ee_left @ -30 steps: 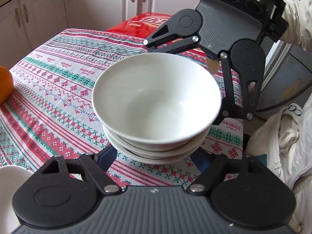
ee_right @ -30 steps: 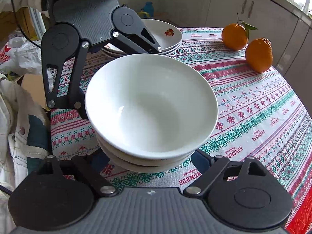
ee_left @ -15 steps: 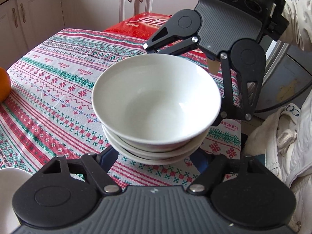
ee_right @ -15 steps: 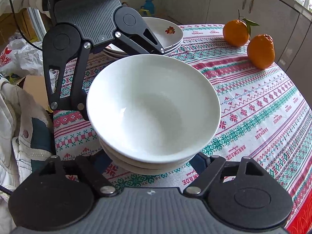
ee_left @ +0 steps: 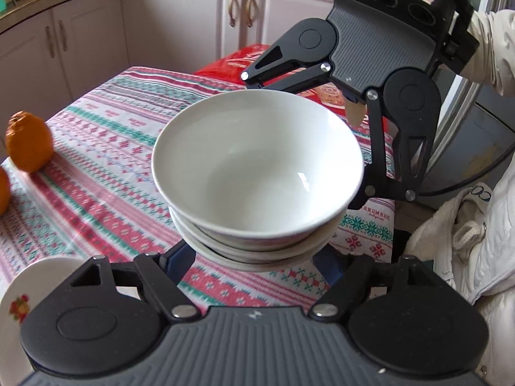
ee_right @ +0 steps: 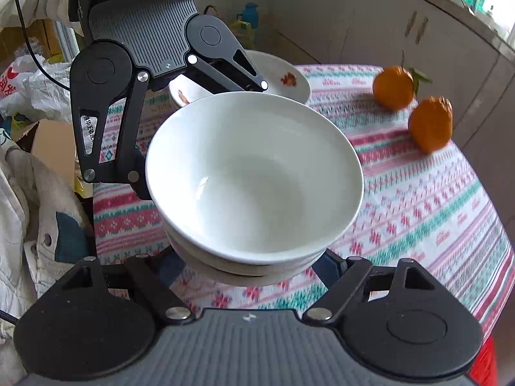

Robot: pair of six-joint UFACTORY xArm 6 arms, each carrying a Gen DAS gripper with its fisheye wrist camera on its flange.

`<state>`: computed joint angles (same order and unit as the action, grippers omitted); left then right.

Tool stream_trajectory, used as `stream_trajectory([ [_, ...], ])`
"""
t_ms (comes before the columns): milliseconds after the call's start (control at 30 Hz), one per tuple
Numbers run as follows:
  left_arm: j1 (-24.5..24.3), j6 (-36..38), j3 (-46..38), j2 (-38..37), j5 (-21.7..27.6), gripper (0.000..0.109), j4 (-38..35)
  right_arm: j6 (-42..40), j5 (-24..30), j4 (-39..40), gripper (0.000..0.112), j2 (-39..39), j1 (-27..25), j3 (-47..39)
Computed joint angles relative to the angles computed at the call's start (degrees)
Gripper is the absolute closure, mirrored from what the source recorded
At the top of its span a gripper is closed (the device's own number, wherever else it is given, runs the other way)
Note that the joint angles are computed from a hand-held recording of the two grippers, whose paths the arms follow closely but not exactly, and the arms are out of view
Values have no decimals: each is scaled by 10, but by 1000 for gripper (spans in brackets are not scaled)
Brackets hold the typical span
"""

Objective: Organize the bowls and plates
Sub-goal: 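Carry the bowl stack with both tools over the flowered plate stack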

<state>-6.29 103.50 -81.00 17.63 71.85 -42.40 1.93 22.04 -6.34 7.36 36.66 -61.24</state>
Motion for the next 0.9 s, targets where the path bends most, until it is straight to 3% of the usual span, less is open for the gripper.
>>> stream_trajectory([
  [400,60,-12,-29,2,-16,30,-15,-108,42,35,26,114,8,-177],
  [900,92,-76,-119,72,-67,30,10,-267,145,122,26,344,-9,-509],
])
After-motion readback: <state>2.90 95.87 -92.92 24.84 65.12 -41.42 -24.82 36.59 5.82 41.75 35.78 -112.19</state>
